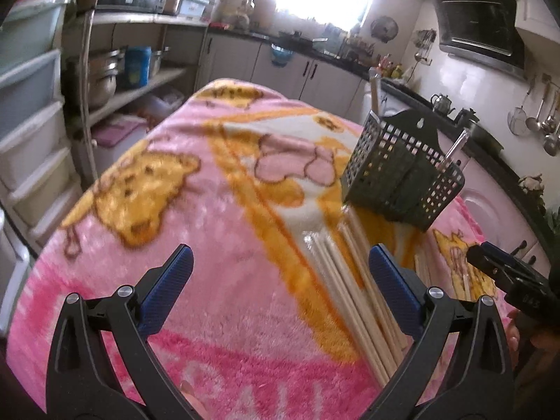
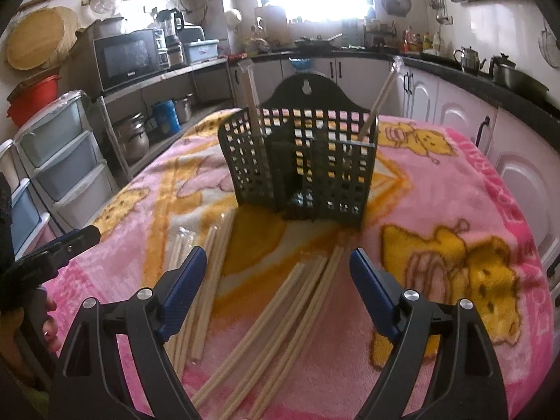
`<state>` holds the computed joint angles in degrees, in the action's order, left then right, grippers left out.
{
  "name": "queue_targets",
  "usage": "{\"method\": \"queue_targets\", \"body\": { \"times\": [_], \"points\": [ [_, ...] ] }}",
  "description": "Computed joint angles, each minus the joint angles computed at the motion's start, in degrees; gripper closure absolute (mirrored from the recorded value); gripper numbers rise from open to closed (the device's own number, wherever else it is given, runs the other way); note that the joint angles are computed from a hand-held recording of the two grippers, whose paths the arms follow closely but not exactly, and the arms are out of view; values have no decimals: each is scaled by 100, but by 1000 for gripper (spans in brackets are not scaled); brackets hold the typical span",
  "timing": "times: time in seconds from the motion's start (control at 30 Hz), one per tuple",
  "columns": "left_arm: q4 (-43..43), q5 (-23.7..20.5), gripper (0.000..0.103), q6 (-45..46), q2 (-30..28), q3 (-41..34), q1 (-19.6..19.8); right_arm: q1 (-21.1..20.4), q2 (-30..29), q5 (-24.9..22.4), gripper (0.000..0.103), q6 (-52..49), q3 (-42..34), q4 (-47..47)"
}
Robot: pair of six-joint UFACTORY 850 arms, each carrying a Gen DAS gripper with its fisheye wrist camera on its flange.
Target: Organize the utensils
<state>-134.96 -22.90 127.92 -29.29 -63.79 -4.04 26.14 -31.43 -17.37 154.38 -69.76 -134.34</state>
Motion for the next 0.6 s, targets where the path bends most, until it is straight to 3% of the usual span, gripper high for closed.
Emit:
{"method": "queue_targets", "body": {
  "times": [0.13,0.3,0.6],
  "points": [
    [927,82,11,-877,-113,-116,3,-125,-79,294,22,-112,-35,234],
    [1894,159,12,-1746,-286,-305,-72,-281,-227,520,33,-848,-156,1064],
    [3932,209,40,-3962,-774,-975,-221,-622,-584,1159,49,-2218,-627,2590]
  ]
}}
